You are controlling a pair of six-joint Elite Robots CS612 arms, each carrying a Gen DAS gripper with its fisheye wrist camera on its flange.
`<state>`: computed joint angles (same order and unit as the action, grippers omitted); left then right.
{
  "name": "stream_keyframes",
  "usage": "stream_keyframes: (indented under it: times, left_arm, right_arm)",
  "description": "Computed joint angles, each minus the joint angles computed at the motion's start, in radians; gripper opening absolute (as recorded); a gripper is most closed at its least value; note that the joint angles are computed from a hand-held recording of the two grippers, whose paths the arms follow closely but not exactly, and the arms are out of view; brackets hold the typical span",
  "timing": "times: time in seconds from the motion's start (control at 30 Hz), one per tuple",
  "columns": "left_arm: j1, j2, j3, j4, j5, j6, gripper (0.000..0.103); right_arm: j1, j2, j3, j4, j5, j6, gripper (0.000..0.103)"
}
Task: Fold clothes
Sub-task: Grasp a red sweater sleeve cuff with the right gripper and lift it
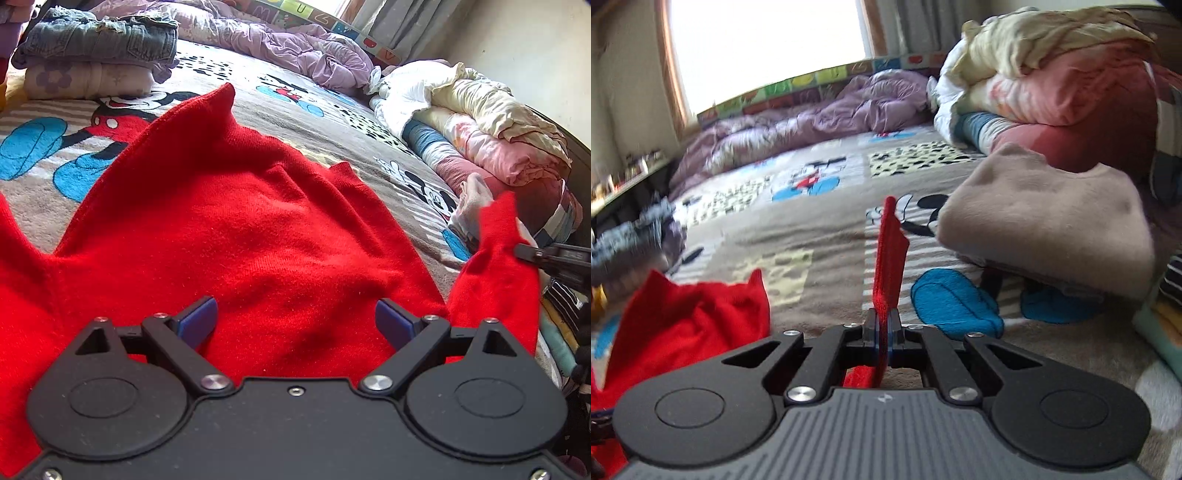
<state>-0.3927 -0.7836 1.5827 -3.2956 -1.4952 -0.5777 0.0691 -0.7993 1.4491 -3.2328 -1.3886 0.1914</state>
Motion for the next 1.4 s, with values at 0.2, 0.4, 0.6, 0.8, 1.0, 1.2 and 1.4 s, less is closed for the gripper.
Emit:
stream_keyframes:
  times: [0.2, 0.4, 0.6, 0.8, 1.0, 1.2, 1.4]
  left_arm:
    - [-0.002, -0.001, 0.001, 0.004, 0.006, 0.01, 0.093]
    - [-0.006, -0.002, 0.003, 0.008, 0.02, 0.023, 0.093]
    - [-0.011, -0.001, 0.003, 0.012, 0.036, 0.037, 0.093]
    - [-0.016, 0.001, -0.001, 0.025, 0.053, 0.062, 0.094]
    - [-0.019, 0.003, -0.008, 0.036, 0.061, 0.081, 0.096]
    - [-0.017, 0.004, -0.01, 0.038, 0.053, 0.082, 0.096]
    - [-0.015, 0.004, -0.01, 0.037, 0.042, 0.083, 0.096]
  right_arm:
    - [-0.039, -0.001, 0.067, -0.126, 0.041, 0.147, 0.005]
    - [-0.069, 0.021, 0.097, -0.156, 0.057, 0.279, 0.005]
    - [-0.093, 0.045, 0.098, -0.106, 0.118, 0.438, 0.032]
    - [-0.107, 0.079, 0.073, -0.19, 0.125, 0.635, 0.052]
    - [-0.099, 0.103, 0.009, -0.114, 0.127, 0.552, 0.038]
    - [-0.093, 0.093, -0.014, -0.071, 0.126, 0.367, 0.007]
    - [-0.097, 0.095, -0.032, -0.163, 0.168, 0.236, 0.007]
